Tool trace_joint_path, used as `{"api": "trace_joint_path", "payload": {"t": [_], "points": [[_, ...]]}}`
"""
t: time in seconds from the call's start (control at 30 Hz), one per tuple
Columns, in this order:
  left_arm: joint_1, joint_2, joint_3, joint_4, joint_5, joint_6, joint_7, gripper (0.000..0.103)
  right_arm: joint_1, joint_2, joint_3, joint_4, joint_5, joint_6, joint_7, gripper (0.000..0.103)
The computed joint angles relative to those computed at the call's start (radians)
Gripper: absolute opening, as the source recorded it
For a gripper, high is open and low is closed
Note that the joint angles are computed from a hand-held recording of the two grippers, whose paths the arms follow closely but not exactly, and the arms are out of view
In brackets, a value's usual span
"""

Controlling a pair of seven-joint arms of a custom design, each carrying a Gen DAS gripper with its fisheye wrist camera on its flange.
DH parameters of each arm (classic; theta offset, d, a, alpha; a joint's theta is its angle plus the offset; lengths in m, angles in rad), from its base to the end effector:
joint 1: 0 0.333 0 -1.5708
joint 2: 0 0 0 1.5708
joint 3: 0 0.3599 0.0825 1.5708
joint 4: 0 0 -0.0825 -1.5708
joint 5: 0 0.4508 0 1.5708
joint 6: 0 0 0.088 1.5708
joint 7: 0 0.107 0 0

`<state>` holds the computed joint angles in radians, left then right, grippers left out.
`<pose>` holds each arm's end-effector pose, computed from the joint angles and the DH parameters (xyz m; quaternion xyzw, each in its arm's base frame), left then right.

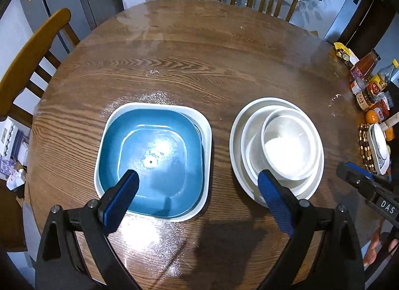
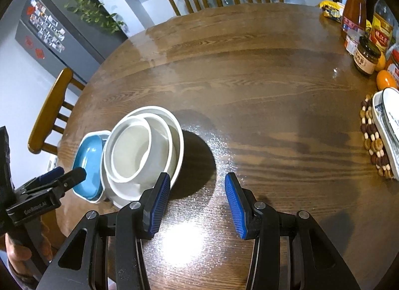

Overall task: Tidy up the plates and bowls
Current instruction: 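Move the left tool to the rim of the white plate holding the bowls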

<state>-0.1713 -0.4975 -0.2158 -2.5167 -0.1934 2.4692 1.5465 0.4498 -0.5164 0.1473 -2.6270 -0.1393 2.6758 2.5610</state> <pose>0.4337 -0.1824 0.5040 -0.6036 0.7659 -0.1968 0.1019 0.3732 0.2613 0.4795 -0.5747 0.7668 -0.0823 0.2738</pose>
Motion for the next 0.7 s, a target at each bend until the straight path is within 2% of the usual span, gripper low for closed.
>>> {"api": "trace_joint_path", "payload": {"t": [0.33, 0.53, 0.6, 0.7], "points": [[-0.015, 0.044, 0.039, 0.032, -0.078, -0.027, 0.032, 0.093, 0.007, 0.006, -0.016, -0.021, 0.039, 0.044, 0.007, 0.046], [-0.011, 0.063, 0.04, 0.047, -0.105, -0.044, 0.05, 0.074, 0.028, 0.027, -0.045, -0.028, 0.085, 0.08, -0.009, 0.046], [-0.016, 0.069, 0.046, 0.052, -0.125, -0.051, 0.062, 0.073, 0.028, 0.03, -0.048, -0.033, 0.096, 0.095, -0.011, 0.046], [-0.018, 0.079, 0.047, 0.061, -0.142, -0.058, 0.073, 0.062, 0.027, 0.037, -0.052, -0.034, 0.107, 0.116, -0.015, 0.046]]}}
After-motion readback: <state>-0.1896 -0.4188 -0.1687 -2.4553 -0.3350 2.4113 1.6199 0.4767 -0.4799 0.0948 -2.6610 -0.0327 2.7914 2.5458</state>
